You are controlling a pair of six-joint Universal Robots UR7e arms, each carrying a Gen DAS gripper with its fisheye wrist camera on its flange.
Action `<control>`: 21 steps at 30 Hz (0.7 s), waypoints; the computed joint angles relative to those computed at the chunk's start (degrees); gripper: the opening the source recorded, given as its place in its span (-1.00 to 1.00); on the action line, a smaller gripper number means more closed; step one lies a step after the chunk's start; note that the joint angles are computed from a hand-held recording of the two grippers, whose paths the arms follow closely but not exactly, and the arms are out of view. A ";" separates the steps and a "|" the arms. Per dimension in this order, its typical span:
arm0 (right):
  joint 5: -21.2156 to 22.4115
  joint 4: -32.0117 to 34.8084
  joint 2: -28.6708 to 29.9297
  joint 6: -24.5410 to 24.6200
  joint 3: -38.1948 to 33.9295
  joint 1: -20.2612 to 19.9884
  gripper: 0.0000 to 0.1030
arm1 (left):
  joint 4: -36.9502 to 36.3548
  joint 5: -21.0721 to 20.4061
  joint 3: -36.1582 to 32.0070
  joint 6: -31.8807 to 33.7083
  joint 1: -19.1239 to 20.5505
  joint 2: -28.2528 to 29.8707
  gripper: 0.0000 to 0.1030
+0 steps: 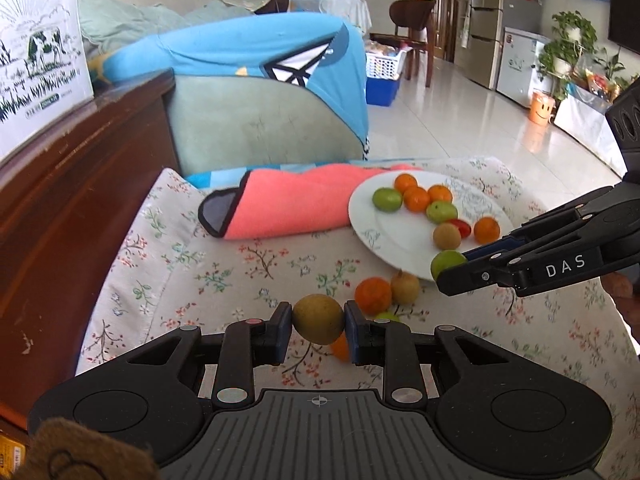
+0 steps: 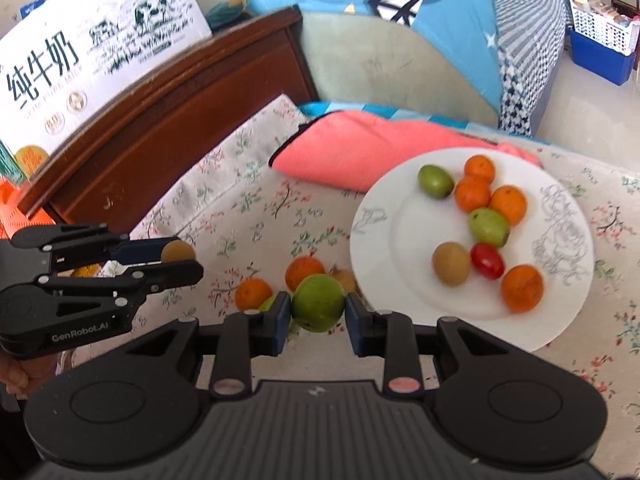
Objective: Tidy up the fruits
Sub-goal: 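Carry the kiwi and lime onto the white plate and open both tools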
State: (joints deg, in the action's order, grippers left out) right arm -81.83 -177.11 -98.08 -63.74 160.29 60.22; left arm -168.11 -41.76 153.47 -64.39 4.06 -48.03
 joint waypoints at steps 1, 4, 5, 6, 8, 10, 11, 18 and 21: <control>0.35 0.65 -0.73 -0.08 -0.13 -0.22 -0.42 | 1.15 0.19 -0.40 -0.51 -0.23 -0.29 -0.51; 1.61 2.47 -3.02 -0.51 -0.52 -0.93 -0.42 | 1.67 0.46 -1.34 -0.60 -0.11 -0.51 -0.51; 2.19 3.12 -3.83 -0.64 -0.68 -1.22 -0.42 | 1.47 0.61 -1.71 -0.42 0.24 -0.44 -0.51; 2.83 3.89 -4.73 -0.75 -0.86 -1.56 -0.42 | 1.51 0.70 -2.11 -0.57 0.45 -0.33 -0.51; 4.05 4.97 -6.27 -0.63 -1.26 -2.15 -0.42 | 1.28 0.94 -3.02 -0.30 1.08 0.00 -0.51; 5.15 6.00 -7.62 -0.26 -1.76 -2.62 -0.42 | 1.39 1.38 -3.93 -0.07 1.50 0.34 -0.51; 5.68 6.39 -8.23 0.05 -1.96 -2.83 -0.42 | 1.43 1.65 -4.41 0.11 1.73 0.57 -0.51; 7.80 7.31 -10.37 1.58 -3.32 -4.07 -0.42 | 0.04 2.51 -7.22 2.04 3.46 2.17 -0.51; 8.11 7.26 -10.65 1.81 -3.68 -4.38 -0.42 | -0.94 2.62 -8.57 3.22 4.30 3.16 -0.50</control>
